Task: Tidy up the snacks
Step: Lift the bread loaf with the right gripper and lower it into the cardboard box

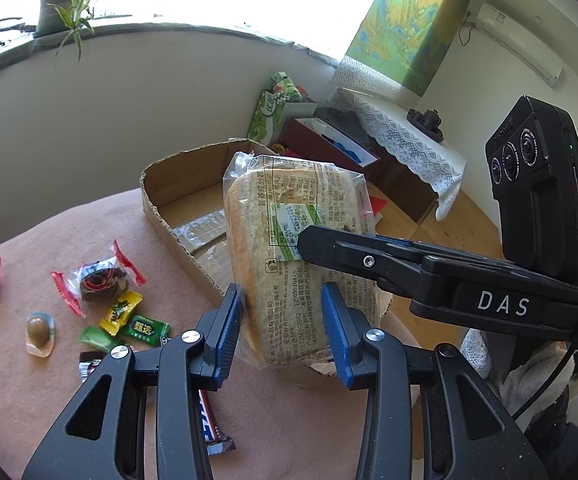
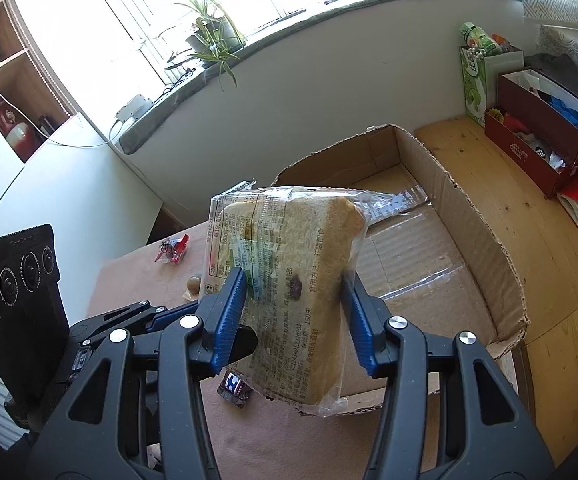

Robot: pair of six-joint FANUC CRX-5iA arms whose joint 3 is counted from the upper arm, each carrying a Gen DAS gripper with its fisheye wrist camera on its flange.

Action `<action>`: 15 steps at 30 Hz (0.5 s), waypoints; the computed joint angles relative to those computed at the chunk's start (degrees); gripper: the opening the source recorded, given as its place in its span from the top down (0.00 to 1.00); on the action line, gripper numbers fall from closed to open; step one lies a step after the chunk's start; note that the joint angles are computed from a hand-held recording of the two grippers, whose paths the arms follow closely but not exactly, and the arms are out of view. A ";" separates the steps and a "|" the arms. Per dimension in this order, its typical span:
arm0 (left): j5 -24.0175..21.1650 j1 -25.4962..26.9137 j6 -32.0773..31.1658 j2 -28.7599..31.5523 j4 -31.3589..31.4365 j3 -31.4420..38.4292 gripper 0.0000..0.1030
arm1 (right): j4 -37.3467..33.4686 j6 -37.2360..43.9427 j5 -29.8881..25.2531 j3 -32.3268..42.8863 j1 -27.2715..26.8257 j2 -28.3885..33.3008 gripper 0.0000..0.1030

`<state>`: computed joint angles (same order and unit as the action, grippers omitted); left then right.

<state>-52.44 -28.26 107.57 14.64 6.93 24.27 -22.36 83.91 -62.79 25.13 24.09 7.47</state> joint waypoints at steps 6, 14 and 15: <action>-1.27 -0.21 0.84 2.13 -0.57 2.38 0.63 | 0.13 0.23 -1.00 1.81 -0.81 2.22 0.50; -2.84 -0.99 1.31 4.16 -2.27 5.77 0.62 | -0.41 0.23 -1.02 2.36 -1.81 3.05 0.50; -3.01 -1.14 1.49 4.23 -2.76 5.99 0.62 | -0.33 0.08 -0.96 2.28 -1.80 3.03 0.50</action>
<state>-55.45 -29.40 109.06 18.87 4.17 30.26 -22.68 83.99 -63.75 27.40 22.28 10.50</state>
